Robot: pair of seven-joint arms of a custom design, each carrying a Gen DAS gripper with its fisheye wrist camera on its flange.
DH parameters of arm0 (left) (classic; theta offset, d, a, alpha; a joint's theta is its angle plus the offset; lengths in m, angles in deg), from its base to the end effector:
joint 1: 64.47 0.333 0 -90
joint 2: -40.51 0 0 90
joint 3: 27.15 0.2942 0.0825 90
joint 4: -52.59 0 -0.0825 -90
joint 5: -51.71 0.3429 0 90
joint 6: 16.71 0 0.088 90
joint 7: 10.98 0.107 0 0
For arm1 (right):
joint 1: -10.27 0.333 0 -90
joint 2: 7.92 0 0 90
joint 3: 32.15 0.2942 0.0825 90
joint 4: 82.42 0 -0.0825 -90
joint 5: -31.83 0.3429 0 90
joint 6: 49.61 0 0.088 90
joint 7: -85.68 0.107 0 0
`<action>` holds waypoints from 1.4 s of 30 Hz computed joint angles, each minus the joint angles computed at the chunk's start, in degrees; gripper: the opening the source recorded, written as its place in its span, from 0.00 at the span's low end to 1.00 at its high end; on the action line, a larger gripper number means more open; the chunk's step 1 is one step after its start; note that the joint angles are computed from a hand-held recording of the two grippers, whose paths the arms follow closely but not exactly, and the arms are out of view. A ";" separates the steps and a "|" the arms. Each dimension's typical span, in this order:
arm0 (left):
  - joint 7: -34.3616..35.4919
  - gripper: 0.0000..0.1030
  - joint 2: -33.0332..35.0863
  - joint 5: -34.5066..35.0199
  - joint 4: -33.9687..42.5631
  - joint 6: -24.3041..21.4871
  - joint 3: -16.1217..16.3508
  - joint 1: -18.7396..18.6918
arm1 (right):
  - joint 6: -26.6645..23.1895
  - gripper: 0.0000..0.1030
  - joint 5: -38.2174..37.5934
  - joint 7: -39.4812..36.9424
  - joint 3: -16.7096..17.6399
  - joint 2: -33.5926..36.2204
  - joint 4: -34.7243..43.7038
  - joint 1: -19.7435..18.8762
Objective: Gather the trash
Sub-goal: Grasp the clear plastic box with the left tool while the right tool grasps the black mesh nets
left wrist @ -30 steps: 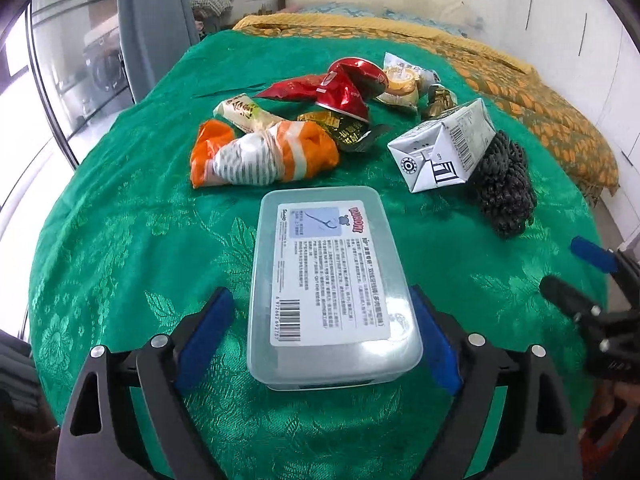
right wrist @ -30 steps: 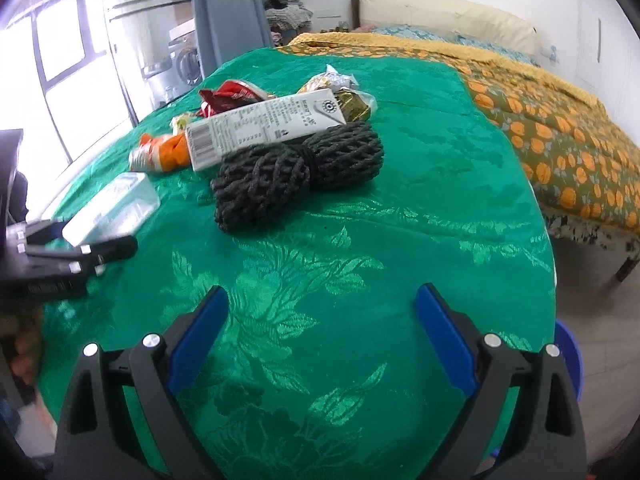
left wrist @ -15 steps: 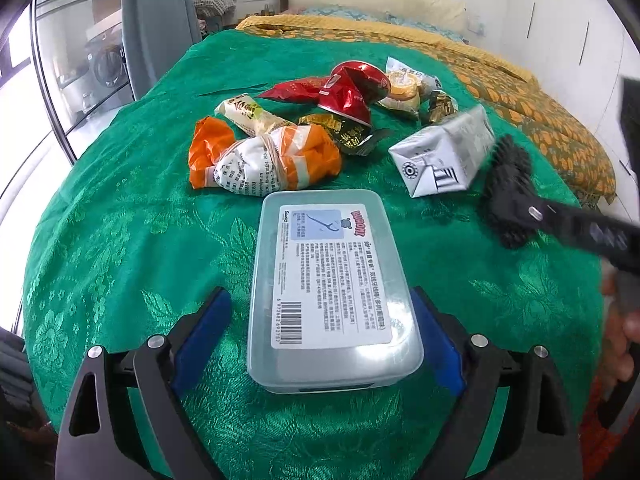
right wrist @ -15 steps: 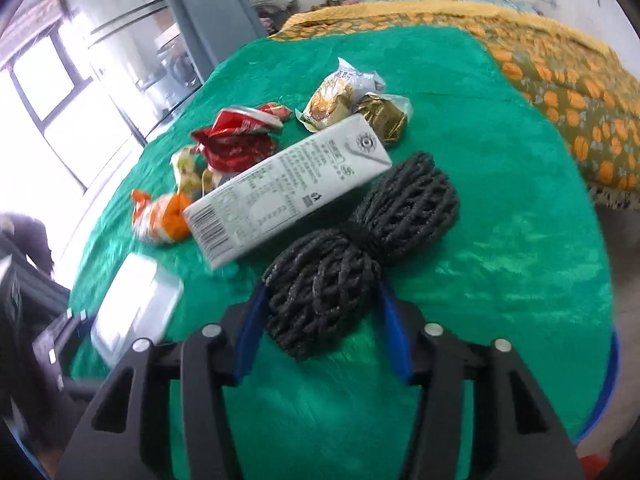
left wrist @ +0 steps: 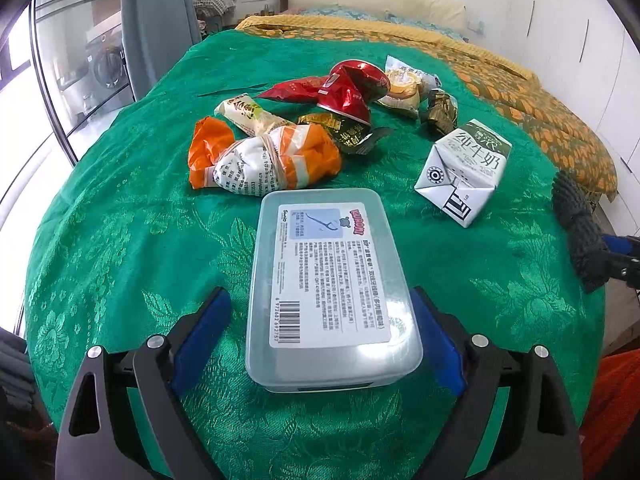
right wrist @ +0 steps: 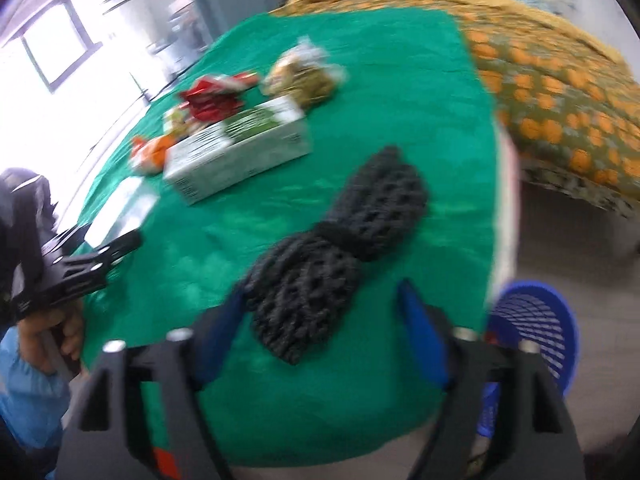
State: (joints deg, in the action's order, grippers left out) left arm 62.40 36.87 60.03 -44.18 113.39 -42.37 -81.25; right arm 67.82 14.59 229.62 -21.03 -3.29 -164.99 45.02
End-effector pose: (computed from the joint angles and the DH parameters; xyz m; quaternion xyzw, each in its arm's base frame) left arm 0.4622 -0.2906 0.6620 -0.5500 0.7698 -0.2680 0.1818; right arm 0.4151 0.3966 0.6736 -0.6487 0.7021 -0.1165 0.2697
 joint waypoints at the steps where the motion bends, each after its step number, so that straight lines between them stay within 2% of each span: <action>1: 0.04 0.86 0.01 0.08 -0.01 -0.02 0.00 0.00 | -0.63 0.79 -0.94 1.24 -0.05 -0.59 -0.56 0.15; 3: 0.13 0.87 0.01 -0.04 0.00 -0.03 0.02 -0.02 | -2.03 0.84 -2.97 4.28 0.21 -1.37 -1.08 0.48; 9: 3.84 0.92 -0.14 -4.92 0.31 -0.40 0.66 0.02 | -3.62 0.85 -9.50 12.75 0.93 -0.69 0.92 1.39; 13: 7.86 0.92 -0.96 -13.96 0.85 -1.07 1.95 0.69 | -5.18 0.85 -10.05 14.83 -0.22 4.58 7.34 2.33; 15: 8.03 0.92 -0.46 -15.19 2.07 -1.84 1.99 1.03 | -3.78 0.85 -7.34 15.74 -1.27 5.78 8.14 2.07; 18: 6.75 0.92 1.73 -11.73 5.36 -4.49 1.27 1.11 | -3.34 0.85 -5.28 17.06 -2.44 7.12 9.05 2.09; 21: 6.05 0.92 3.25 -8.96 7.53 -6.55 0.90 0.81 | -4.50 0.85 -3.99 14.25 -2.49 7.20 9.86 2.42; 26: 5.98 0.92 2.33 -8.75 6.26 -6.61 1.15 0.96 | -8.94 0.85 -5.46 13.38 -2.35 4.32 8.71 3.33; 29: 6.49 0.92 1.92 -9.19 5.76 -6.14 1.07 0.90 | -8.10 0.85 -6.18 13.90 -1.98 3.94 8.90 2.99; 33: 4.93 0.92 3.93 -5.35 8.95 -8.09 0.40 0.17 | -10.71 0.85 -6.44 12.93 -2.55 9.77 16.97 3.79; 36: 3.50 0.90 5.57 -1.87 11.24 -9.55 0.28 -0.49 | -15.78 0.84 -4.70 10.35 -4.21 15.26 24.48 4.81; 37: 3.18 0.85 5.74 -1.11 11.43 -9.71 0.33 -0.65 | -15.38 0.81 -4.57 10.37 -4.79 15.01 23.80 5.10; 38: 3.00 0.83 5.91 -0.52 11.63 -9.89 0.38 -0.77 | -14.73 0.65 -4.88 10.23 -5.19 14.29 22.53 5.40; 39: 3.18 0.82 5.64 -0.52 11.18 -9.62 0.48 -0.76 | -14.95 0.55 -5.70 9.30 -5.36 13.82 21.92 5.89; 41: 3.54 0.75 5.32 -0.99 10.47 -9.17 0.64 -0.66 | -13.48 0.45 -6.18 8.16 -5.24 11.77 18.80 6.07; 42: 3.84 0.67 5.11 -1.74 10.09 -8.90 0.71 -0.55 | -12.77 0.44 -6.45 8.18 -5.08 10.76 17.31 6.06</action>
